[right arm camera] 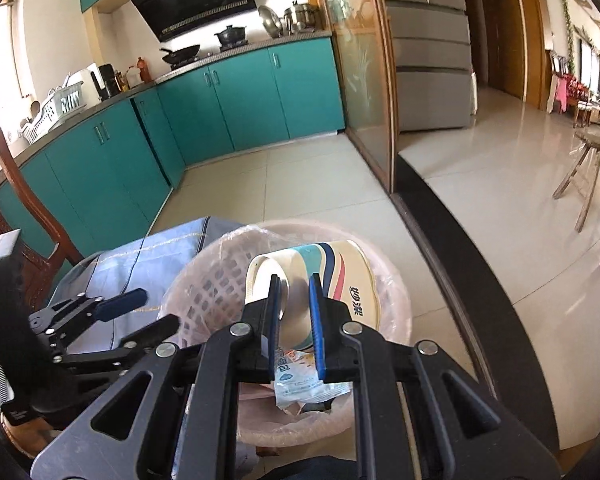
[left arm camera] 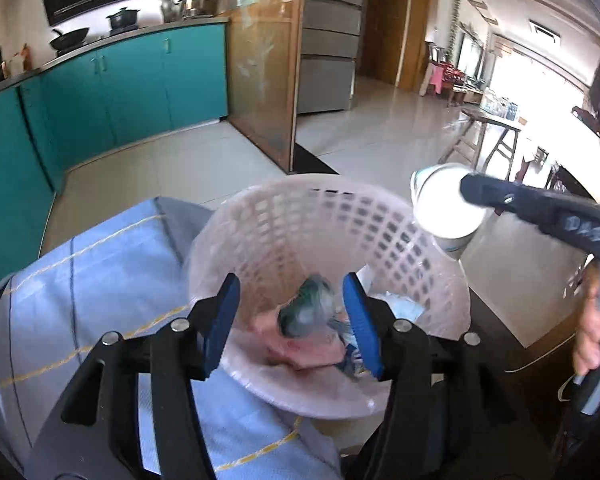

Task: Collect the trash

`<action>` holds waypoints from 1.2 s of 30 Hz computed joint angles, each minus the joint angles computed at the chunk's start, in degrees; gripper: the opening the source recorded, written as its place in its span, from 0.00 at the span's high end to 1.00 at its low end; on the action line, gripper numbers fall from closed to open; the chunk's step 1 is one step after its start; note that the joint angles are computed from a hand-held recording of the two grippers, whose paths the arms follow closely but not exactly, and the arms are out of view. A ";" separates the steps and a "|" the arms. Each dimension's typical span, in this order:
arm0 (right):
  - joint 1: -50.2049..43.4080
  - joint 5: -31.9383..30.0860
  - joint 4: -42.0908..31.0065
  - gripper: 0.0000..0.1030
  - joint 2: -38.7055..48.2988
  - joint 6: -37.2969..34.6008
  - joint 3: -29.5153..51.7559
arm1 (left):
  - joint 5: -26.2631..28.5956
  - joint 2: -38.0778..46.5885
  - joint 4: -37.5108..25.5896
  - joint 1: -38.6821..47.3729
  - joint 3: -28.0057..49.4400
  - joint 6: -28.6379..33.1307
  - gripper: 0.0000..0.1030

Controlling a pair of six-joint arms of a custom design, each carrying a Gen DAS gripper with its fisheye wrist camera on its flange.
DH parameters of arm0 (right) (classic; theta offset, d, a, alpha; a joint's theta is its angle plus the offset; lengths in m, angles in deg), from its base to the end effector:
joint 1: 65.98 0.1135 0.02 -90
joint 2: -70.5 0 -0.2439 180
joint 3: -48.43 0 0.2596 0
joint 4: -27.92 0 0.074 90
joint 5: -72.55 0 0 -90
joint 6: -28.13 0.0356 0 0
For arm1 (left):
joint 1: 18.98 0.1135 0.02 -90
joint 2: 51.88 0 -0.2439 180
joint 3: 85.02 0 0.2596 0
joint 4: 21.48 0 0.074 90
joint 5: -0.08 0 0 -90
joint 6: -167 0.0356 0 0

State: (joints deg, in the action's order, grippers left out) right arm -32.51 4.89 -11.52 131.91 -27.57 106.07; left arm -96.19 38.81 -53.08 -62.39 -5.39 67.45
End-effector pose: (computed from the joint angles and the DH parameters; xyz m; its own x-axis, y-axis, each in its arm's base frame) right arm 0.2079 0.1212 0.2374 -0.6290 0.2090 -0.7488 0.0914 0.9764 0.1957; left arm 0.2629 -0.2433 0.2335 -0.5891 0.3303 -0.7375 0.5344 0.8438 -0.0490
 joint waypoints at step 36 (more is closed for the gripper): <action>52.56 45.63 -52.42 0.03 25.37 54.52 29.67 | -53.29 -65.36 -58.80 -31.81 -18.11 -35.61 0.03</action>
State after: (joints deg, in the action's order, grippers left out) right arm 20.05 50.52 -63.94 157.28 26.95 135.74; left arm -149.48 -26.55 -111.89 -94.20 -23.51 31.84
